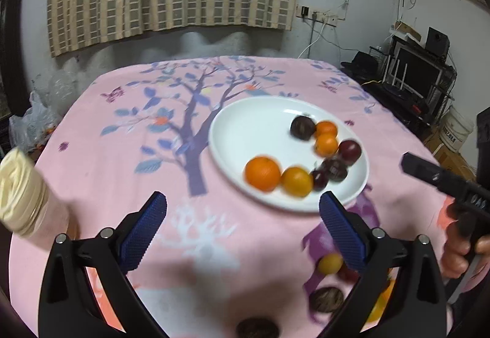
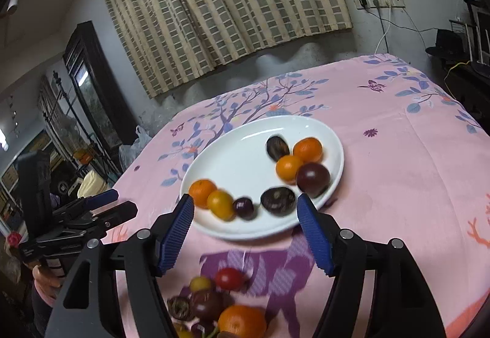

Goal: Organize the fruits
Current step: 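Place the plum and mangosteen on the white plate and withdraw both tools, then grasp a mangosteen with the left tool while the right tool grasps an orange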

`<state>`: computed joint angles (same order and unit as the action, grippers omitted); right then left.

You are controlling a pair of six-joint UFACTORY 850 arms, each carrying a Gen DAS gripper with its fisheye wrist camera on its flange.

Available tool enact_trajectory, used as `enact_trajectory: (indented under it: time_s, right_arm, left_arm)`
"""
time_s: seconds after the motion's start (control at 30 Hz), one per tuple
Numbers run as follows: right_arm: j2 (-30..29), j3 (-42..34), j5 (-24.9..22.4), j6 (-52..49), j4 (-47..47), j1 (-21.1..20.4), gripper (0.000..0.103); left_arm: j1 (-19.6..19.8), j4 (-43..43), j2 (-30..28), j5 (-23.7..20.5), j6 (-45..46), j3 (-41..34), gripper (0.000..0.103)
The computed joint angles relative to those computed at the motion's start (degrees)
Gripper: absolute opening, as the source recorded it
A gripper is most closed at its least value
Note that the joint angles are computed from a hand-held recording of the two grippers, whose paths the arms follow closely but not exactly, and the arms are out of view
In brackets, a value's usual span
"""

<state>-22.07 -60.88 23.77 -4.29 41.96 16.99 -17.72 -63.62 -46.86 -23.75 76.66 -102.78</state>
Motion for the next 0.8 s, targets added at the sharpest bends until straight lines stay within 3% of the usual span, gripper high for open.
enact_trajectory:
  time_s: [0.2,0.3,0.47,0.57,0.73,0.8]
  right_arm:
    - [2.8,4.3,0.9,-3.3,3.2,3.2,0.07]
    - [3.7,5.6,-2.3,-4.9,3.2,4.0,0.07]
    - [3.3,5.7,-10.7,-4.5,-1.0,4.0,0.07]
    - [3.3,5.8,-12.2,-7.8,1.0,4.3,0.07]
    - [3.3,6.0,-14.6,-7.2,-0.3,4.4,0.052]
    - [3.5,6.3,-14.9,-10.3,2.7,4.6,0.051]
  left_arm:
    - [2.9,-4.1,3.2,3.6,2.4,7.1,0.098]
    - [3.9,-5.4,3.6,3.7,1.9,8.3,0.098]
    - [3.8,-5.7,4.1,7.8,2.3,9.8,0.098]
    - [3.9,-4.6,4.0,8.1,1.3,9.9,0.098]
    - [3.6,-1.9,4.0,9.4,-0.8,10.3,0.098]
    - [3.8,-1.6,4.0,9.0,-1.5,10.2,0.098]
